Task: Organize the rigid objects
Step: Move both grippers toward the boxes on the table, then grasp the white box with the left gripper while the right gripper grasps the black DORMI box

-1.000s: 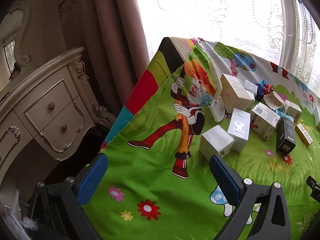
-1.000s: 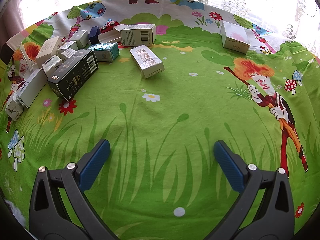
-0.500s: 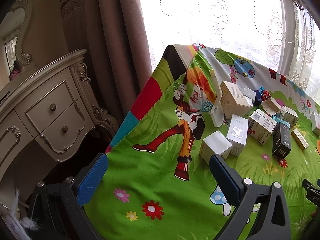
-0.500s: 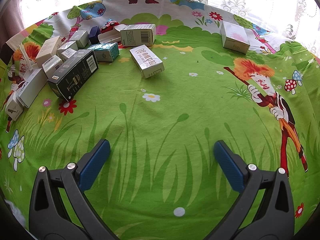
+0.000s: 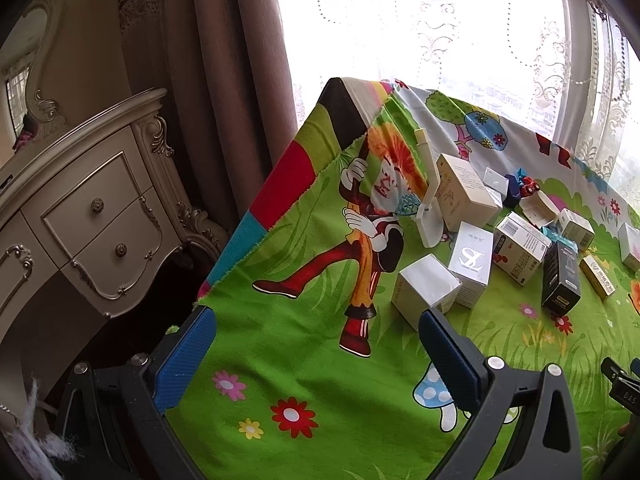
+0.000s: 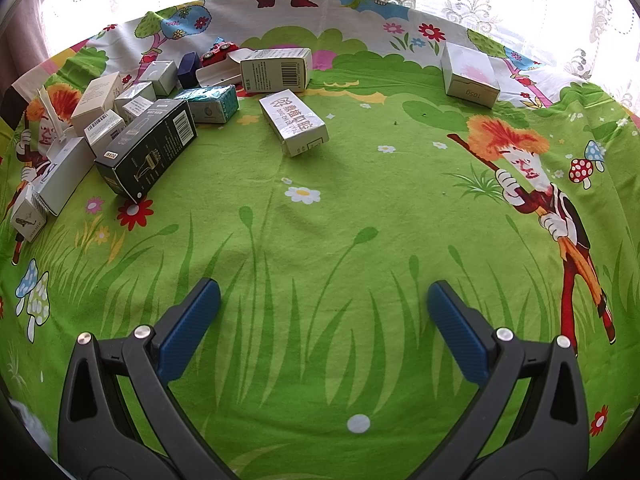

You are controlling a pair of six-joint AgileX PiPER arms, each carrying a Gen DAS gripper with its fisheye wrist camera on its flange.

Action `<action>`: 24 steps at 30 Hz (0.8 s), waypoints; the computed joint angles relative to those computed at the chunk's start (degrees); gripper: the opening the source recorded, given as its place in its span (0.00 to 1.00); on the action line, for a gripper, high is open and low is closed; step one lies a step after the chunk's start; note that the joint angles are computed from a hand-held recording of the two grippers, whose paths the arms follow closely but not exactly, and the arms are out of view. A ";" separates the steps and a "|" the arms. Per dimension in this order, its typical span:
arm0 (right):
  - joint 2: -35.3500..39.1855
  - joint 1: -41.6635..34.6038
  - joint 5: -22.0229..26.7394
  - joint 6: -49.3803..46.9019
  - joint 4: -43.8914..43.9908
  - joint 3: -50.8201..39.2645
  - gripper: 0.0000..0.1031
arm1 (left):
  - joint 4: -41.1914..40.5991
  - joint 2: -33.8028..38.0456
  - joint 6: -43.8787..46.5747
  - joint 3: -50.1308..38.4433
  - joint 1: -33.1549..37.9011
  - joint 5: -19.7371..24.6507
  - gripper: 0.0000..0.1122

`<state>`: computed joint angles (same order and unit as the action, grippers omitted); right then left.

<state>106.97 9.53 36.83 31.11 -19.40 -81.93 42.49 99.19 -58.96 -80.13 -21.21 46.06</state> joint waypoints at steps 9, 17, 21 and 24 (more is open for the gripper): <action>0.00 0.05 0.00 0.11 -0.07 0.00 1.00 | -10.40 10.88 5.96 -8.91 -0.62 -3.47 0.92; -0.02 0.04 -0.07 0.14 -0.08 0.11 1.00 | -18.84 25.12 17.88 -27.20 2.22 0.06 0.52; 0.08 0.08 0.02 0.18 -0.17 -0.03 1.00 | -20.98 17.40 21.26 -14.69 4.85 -10.02 0.48; 0.60 -0.29 1.23 -3.56 3.05 -1.57 1.00 | -22.41 12.44 23.11 -5.31 6.04 -15.72 0.48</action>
<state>107.56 9.24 38.06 27.55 -16.35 -83.50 20.08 111.62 -35.85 -85.44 -15.17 30.33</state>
